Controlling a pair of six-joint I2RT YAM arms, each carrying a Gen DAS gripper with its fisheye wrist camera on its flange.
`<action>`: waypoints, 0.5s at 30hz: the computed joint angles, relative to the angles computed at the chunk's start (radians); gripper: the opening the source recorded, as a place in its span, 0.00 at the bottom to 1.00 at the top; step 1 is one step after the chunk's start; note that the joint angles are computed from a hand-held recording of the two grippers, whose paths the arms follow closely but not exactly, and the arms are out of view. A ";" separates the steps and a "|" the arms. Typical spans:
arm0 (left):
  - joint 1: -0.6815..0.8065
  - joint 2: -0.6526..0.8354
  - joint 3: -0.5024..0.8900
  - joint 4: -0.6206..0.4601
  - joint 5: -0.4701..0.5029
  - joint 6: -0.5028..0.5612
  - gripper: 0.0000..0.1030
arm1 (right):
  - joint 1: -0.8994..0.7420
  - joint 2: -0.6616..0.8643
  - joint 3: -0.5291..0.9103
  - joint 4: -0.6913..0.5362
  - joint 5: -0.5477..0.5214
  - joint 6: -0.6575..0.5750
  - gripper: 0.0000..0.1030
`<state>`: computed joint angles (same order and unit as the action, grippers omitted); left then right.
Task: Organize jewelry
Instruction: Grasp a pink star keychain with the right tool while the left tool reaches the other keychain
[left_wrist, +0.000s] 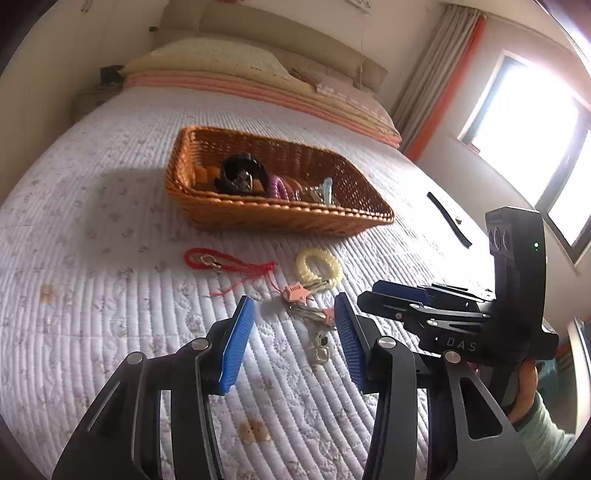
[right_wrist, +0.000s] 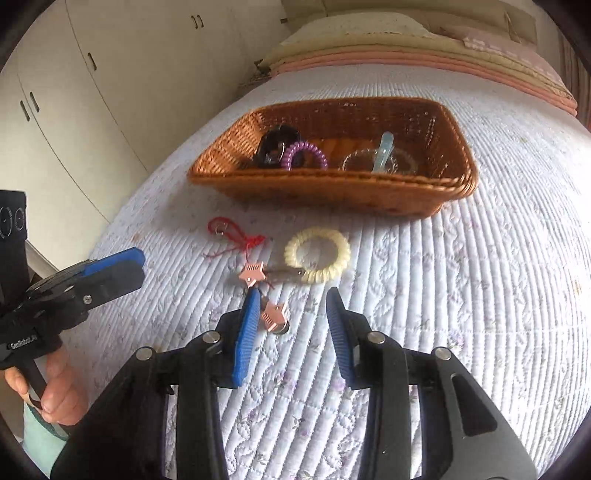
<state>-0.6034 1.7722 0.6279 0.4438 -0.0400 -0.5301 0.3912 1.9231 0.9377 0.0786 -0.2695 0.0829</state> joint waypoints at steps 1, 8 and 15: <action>0.024 0.043 0.032 -0.012 0.056 0.034 0.42 | 0.006 0.010 -0.005 0.008 -0.006 -0.007 0.33; 0.086 0.181 0.196 -0.113 0.153 0.176 0.42 | 0.046 0.087 0.030 0.006 0.016 -0.054 0.28; 0.089 0.255 0.261 -0.137 0.171 0.224 0.42 | 0.082 0.108 0.050 0.007 0.078 -0.061 0.21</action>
<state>-0.5139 2.0270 0.8892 0.3065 0.1305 -0.3061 0.4735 2.0313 0.9878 0.0855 -0.1915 0.0218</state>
